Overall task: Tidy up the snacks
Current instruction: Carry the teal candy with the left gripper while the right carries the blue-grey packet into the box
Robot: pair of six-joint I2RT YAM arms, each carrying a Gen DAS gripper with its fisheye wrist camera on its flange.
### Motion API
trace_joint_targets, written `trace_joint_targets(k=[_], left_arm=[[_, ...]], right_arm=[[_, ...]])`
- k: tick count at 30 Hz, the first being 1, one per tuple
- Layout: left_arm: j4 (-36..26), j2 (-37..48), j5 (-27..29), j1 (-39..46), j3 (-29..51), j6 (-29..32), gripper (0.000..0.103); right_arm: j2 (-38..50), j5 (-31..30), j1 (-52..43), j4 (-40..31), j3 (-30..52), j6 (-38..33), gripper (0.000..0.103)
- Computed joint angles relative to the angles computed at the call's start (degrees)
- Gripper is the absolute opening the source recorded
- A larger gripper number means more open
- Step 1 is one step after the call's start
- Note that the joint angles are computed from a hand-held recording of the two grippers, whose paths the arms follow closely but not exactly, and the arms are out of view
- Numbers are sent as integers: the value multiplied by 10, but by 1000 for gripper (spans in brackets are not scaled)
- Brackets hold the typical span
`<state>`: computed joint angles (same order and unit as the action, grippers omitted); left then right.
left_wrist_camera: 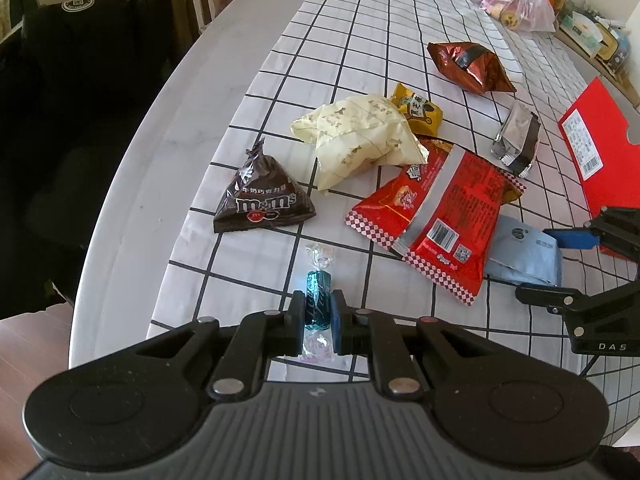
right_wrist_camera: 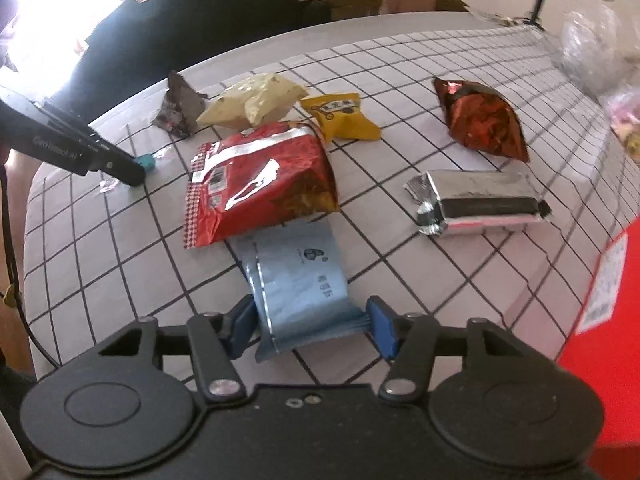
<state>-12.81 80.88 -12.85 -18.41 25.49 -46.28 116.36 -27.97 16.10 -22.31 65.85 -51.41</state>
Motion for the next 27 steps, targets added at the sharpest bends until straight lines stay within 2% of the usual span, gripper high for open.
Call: trace_joint_targets(k=[10,16,21,27], left_arm=[[-12,16,0,-15,24,-17,12],[-40,8,-1,-44,59,-29,12],[-65,12,-9,-70,112,-30,12],[-78,61,-24,-107,210,-10,12]], right_arm=[[-50,-8,-54,40,-62,94,52],[-92,-37,-104,30,-73,135,52],[-128,-62,-153,20,-67,161,52],[-143,-86,-207,14,-38,182,52]])
